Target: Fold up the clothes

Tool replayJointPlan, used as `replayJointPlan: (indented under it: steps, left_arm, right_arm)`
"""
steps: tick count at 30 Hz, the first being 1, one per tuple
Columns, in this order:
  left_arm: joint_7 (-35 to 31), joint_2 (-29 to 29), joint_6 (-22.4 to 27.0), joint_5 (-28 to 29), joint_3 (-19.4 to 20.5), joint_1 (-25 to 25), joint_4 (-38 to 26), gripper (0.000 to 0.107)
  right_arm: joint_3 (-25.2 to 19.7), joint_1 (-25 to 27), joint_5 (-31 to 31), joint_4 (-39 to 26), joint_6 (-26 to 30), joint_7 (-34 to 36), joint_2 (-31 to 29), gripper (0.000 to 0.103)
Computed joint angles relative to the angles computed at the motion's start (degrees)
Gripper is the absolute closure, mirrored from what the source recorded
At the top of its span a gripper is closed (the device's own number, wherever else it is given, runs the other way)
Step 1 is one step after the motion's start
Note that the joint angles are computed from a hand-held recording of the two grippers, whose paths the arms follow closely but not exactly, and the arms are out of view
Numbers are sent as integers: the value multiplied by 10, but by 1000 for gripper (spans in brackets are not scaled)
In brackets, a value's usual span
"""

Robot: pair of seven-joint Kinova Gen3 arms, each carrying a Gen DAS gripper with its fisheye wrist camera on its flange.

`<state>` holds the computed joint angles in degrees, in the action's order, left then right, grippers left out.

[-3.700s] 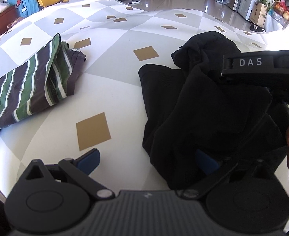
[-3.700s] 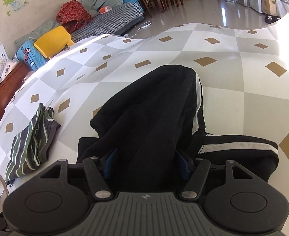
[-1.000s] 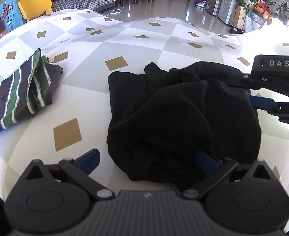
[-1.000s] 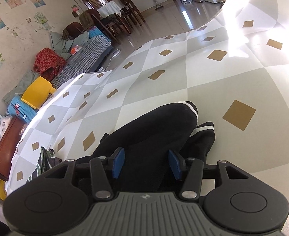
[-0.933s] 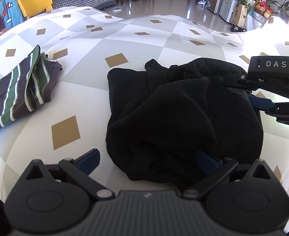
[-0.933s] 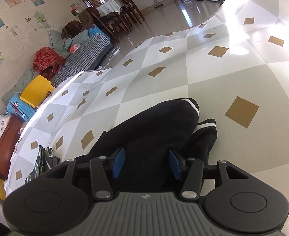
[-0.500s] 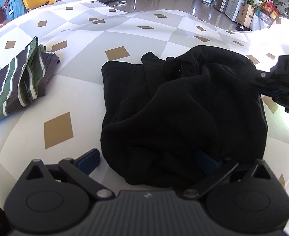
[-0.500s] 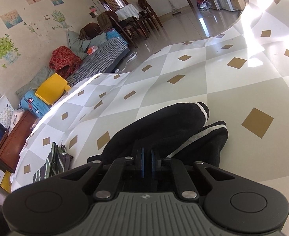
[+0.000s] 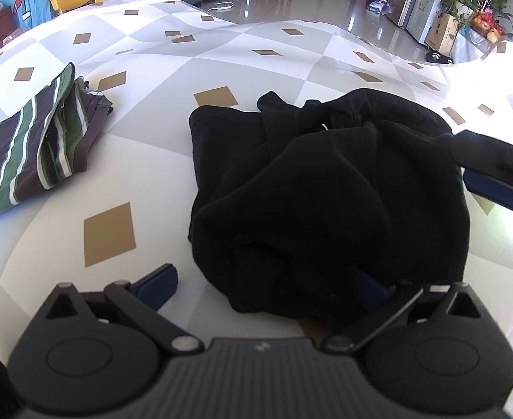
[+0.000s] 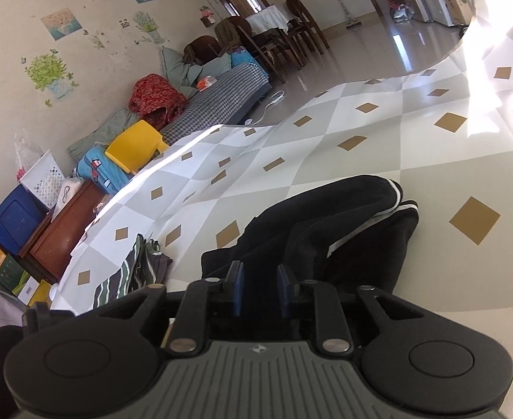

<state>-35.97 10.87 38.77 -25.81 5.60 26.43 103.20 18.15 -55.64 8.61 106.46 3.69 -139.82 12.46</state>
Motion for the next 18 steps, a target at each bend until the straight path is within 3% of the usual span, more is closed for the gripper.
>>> replayJointPlan:
  steps: [3, 6, 12, 18]
  left_arm:
    - [3, -14, -3, -8, 1, 1, 7, 5]
    - [20, -27, -11, -29, 2, 4, 15, 5]
    - [75, -38, -16, -90, 7, 8, 19, 4]
    - [47, -19, -10, -44, 10, -15, 5, 5]
  right_arm:
    - [69, -58, 6, 1, 0, -26, 6, 60]
    - [91, -75, 7, -4, 5, -43, 13, 55]
    - [75, -47, -6, -20, 9, -68, 31, 51]
    - [-8, 47, -22, -56, 39, -93, 58, 50]
